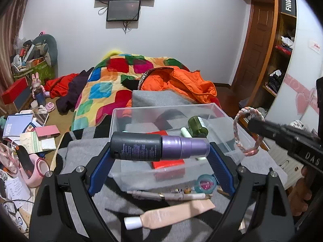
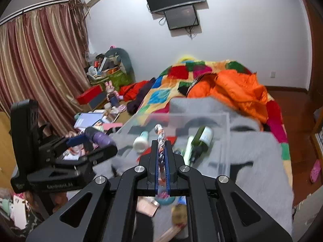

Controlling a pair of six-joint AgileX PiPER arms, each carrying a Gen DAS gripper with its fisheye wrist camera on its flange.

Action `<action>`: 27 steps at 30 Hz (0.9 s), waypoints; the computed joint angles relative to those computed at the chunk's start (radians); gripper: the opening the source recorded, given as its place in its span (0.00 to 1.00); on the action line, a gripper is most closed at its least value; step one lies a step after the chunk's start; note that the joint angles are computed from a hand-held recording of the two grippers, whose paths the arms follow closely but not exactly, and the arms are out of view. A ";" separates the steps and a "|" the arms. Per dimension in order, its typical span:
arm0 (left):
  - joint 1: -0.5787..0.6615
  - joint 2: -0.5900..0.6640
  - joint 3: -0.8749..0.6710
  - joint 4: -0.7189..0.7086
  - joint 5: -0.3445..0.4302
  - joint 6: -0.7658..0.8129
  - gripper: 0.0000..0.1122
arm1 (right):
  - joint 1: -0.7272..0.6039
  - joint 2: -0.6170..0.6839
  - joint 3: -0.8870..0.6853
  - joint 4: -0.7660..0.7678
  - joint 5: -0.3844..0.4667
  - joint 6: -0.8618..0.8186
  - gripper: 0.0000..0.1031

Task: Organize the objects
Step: 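Carry the cosmetic bottle and rope bracelet into the clear box and open both tools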

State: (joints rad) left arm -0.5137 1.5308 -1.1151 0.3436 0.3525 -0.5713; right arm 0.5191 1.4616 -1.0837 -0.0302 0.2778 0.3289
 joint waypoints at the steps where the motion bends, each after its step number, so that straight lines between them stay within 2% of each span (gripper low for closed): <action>1: 0.005 0.014 -0.014 -0.030 0.004 0.027 0.80 | -0.003 0.011 -0.012 -0.026 0.001 0.020 0.04; 5: 0.031 0.085 -0.077 -0.144 0.034 0.136 0.80 | 0.004 0.081 -0.080 -0.270 0.036 0.239 0.04; 7: 0.041 0.125 -0.106 -0.176 0.050 0.167 0.80 | -0.004 0.119 -0.106 -0.280 0.050 0.242 0.04; 10: 0.054 0.168 -0.136 -0.228 0.067 0.214 0.80 | 0.007 0.182 -0.148 -0.388 0.094 0.335 0.05; 20: 0.068 0.230 -0.176 -0.339 0.099 0.323 0.81 | 0.009 0.248 -0.170 -0.374 0.128 0.300 0.05; 27: 0.063 0.222 -0.173 -0.350 0.107 0.345 0.82 | -0.004 0.254 -0.176 -0.299 0.150 0.237 0.07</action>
State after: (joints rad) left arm -0.4511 1.7528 -1.2878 -0.0068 0.4591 -0.2266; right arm 0.5148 1.7155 -1.2592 -0.3289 0.4275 0.5658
